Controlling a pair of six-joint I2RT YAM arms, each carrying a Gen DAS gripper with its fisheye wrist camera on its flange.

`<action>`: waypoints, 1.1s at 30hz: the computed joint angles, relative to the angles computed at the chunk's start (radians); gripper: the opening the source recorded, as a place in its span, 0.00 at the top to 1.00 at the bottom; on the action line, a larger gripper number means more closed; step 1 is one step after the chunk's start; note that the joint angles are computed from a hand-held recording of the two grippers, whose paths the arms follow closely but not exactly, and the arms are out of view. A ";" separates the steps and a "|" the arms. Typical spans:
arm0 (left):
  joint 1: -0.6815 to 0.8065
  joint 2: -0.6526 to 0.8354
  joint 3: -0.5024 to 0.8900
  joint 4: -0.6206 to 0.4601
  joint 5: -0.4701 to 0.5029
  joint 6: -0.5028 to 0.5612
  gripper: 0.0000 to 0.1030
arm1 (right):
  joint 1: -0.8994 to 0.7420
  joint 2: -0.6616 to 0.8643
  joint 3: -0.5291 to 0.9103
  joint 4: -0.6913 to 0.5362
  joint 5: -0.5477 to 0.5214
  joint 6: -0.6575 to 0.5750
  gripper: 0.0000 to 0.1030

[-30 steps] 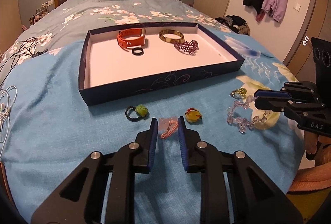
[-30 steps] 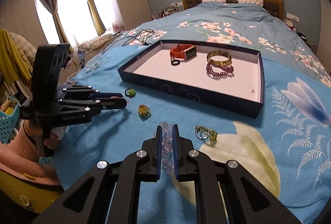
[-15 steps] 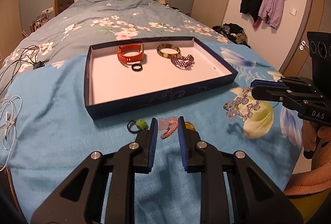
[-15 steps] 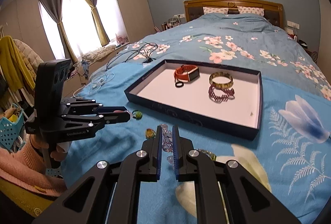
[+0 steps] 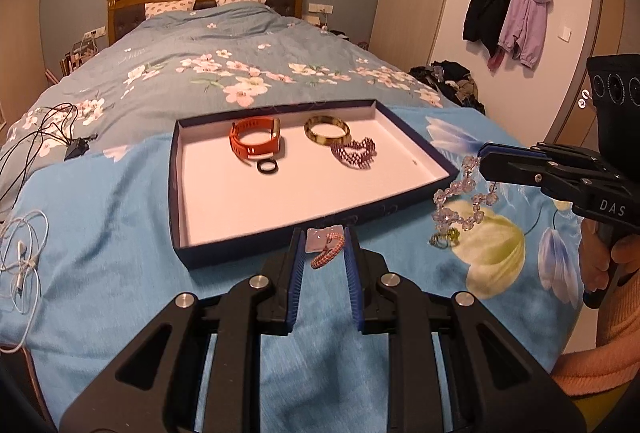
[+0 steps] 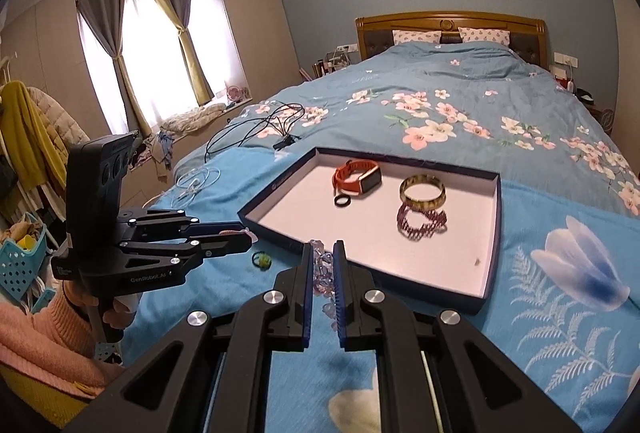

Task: Organize jewelry
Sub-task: 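Carry the pink ring with the left tool while the right tool carries the clear bracelet toward the box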

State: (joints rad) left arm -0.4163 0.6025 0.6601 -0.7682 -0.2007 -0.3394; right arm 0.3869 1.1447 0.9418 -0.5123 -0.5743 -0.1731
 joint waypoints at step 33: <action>0.307 0.291 0.077 0.213 0.175 0.191 0.81 | 0.033 0.307 0.213 0.117 0.052 0.071 0.92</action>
